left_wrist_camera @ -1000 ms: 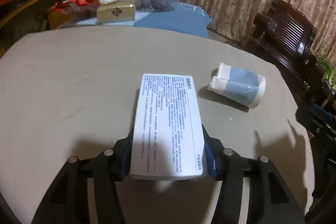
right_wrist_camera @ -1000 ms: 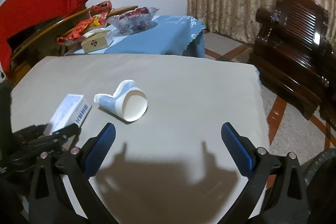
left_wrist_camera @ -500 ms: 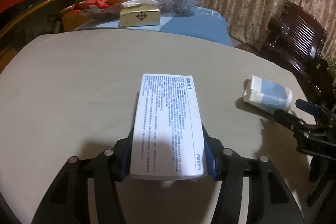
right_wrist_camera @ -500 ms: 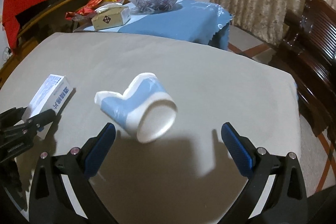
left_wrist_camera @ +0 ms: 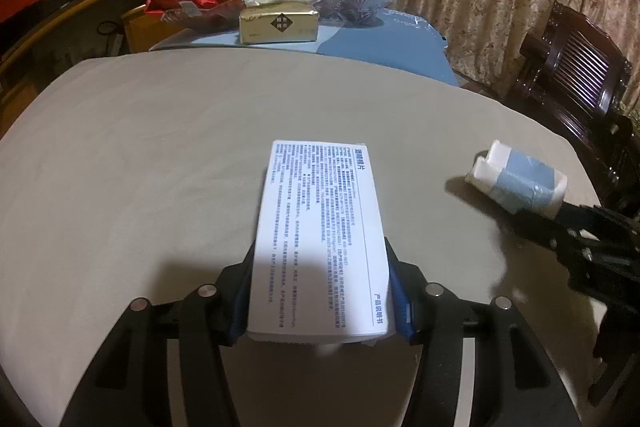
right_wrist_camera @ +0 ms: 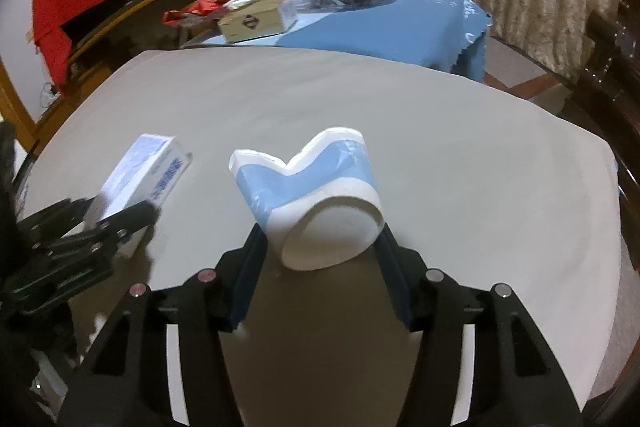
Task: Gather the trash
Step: 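Grasp the white medicine box with the left tool, then grasp the white-and-blue paper cup with the right tool while the left tool holds the box, then carry the box and cup over the black bin with both tools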
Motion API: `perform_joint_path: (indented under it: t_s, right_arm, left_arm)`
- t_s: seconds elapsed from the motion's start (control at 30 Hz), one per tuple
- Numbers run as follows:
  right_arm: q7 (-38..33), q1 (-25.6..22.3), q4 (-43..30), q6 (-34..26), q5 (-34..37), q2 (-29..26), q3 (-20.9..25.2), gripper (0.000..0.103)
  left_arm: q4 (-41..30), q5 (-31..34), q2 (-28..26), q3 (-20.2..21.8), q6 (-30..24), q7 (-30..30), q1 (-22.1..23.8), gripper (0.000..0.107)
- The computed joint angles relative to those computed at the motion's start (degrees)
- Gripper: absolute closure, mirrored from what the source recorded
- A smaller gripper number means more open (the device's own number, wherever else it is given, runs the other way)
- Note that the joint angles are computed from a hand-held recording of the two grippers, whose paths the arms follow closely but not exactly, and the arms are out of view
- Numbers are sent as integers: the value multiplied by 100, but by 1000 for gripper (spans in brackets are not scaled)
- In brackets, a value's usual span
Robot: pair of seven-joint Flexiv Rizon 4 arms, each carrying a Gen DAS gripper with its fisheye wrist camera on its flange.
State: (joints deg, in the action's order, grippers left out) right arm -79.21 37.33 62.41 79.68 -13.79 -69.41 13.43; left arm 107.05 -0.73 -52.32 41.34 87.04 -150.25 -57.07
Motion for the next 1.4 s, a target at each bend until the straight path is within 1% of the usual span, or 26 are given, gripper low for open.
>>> perform_joint_path:
  t_s: [0.03, 0.1, 0.17, 0.3, 0.33, 0.37, 0.4, 0.53, 0.63, 0.73, 0.87, 0.9, 1.07, 1.13, 1.23, 1.4]
  right_arm:
    - [2, 6, 41, 21, 7, 22, -1, 46]
    - [36, 32, 98, 55, 12, 58, -37, 30]
    - [121, 89, 79, 90, -18, 54, -147, 24]
    - [86, 2, -221, -143, 11, -76, 79, 24]
    - [59, -7, -276, -193, 27, -102, 109, 26]
    - [40, -17, -355, -289, 53, -135, 154, 35]
    - [-31, -63, -426, -382, 104, -166, 276, 41]
    - [-70, -44, -187, -212, 267, -13, 218, 46]
    - [45, 21, 199, 117, 279, 212, 32, 47]
    - [296, 71, 795, 603, 289, 560, -180, 47]
    - [649, 142, 1537, 1175, 212, 981, -442, 48]
    - [749, 195, 1766, 1351, 203, 1114, -564, 48]
    - [1138, 278, 2684, 1978, 188, 1658, -833, 47]
    - [1238, 394, 3094, 2243, 237, 1905, -1026, 47]
    - [1323, 502, 3489, 2445, 291, 2158, -1192, 47]
    - [1324, 806, 4220, 2837, 599, 2630, -1529, 47]
  left_arm:
    - [-1, 3, 0, 0, -1, -2, 1, 51]
    - [-2, 13, 7, -9, -12, 2, 11, 51]
    - [2, 25, 10, 33, -44, -24, -27, 51]
    - [-12, 85, 31, 82, -121, -77, -65, 51]
    - [-16, 108, 39, 90, -136, -98, -72, 51]
    - [-15, 135, 53, 101, -153, -120, -83, 51]
    - [-13, 168, 68, 114, -171, -140, -99, 51]
    - [-38, 335, 125, 195, -266, -233, -168, 51]
    - [-63, 483, 174, 329, -343, -402, -294, 51]
    - [-141, 717, 206, 573, -486, -623, -568, 52]
    - [-241, 1042, 323, 707, -622, -889, -795, 52]
    - [-263, 1118, 355, 710, -659, -941, -821, 52]
    - [-398, 1499, 560, 673, -860, -1199, -1029, 52]
    - [-445, 1645, 648, 659, -950, -1327, -1129, 52]
    - [-522, 1880, 760, 676, -1119, -1536, -1301, 52]
    - [-666, 2261, 965, 573, -1343, -1814, -1486, 52]
